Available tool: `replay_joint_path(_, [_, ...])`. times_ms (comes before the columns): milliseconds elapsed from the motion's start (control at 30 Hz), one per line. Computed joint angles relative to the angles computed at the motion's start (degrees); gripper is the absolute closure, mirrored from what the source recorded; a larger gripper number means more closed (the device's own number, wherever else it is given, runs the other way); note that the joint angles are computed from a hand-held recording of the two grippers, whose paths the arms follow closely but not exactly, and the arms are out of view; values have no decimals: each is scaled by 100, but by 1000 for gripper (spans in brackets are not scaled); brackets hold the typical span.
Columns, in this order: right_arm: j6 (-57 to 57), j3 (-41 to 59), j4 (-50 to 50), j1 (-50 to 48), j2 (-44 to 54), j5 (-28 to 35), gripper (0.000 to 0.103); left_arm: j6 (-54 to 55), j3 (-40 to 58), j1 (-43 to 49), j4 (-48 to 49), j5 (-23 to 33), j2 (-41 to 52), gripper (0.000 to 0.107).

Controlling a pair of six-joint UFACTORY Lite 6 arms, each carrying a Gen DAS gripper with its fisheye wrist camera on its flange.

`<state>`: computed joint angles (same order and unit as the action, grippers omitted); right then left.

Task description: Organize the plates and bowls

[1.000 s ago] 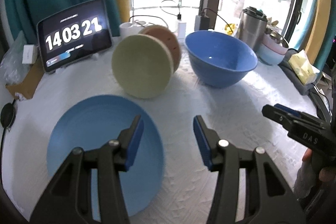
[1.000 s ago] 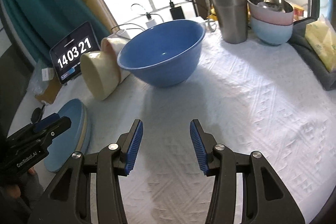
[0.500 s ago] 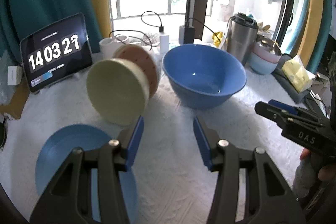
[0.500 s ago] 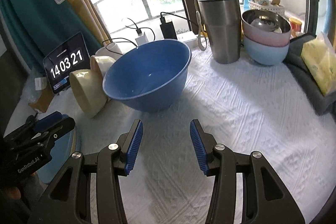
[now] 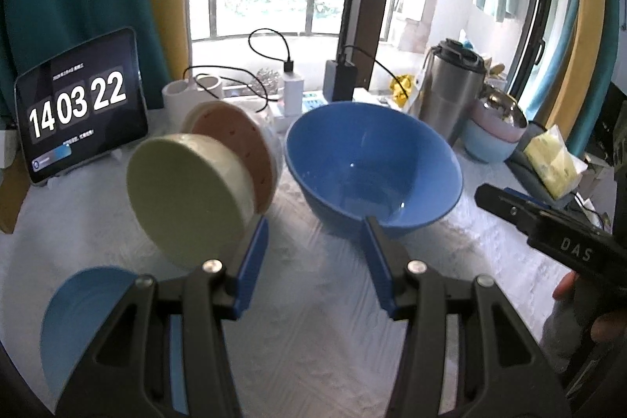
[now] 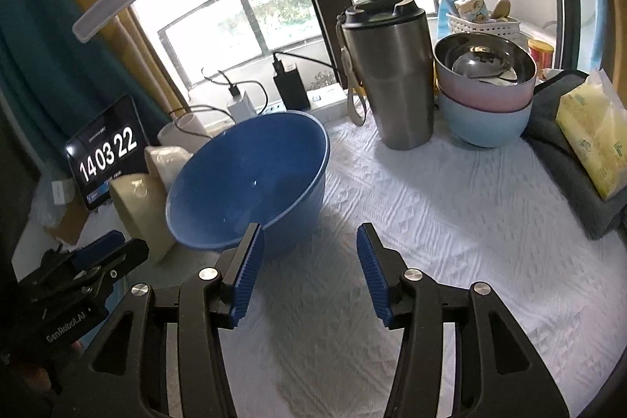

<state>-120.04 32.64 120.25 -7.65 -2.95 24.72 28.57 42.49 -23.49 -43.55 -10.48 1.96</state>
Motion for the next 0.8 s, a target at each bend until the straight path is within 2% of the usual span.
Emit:
replay_joint_path(333, [-734,592,860,367,872,-124,47,-1261,508,115,1283,-44,742,56])
replay_joint_path(633, [-1325,779,1344,546,1417,-259,47,-807,835,123,899,25,1229,56])
replay_joint_path(800, [-1771,828,1781,562,1638,-324,47,-298,928,-12,448,-191,1478,56])
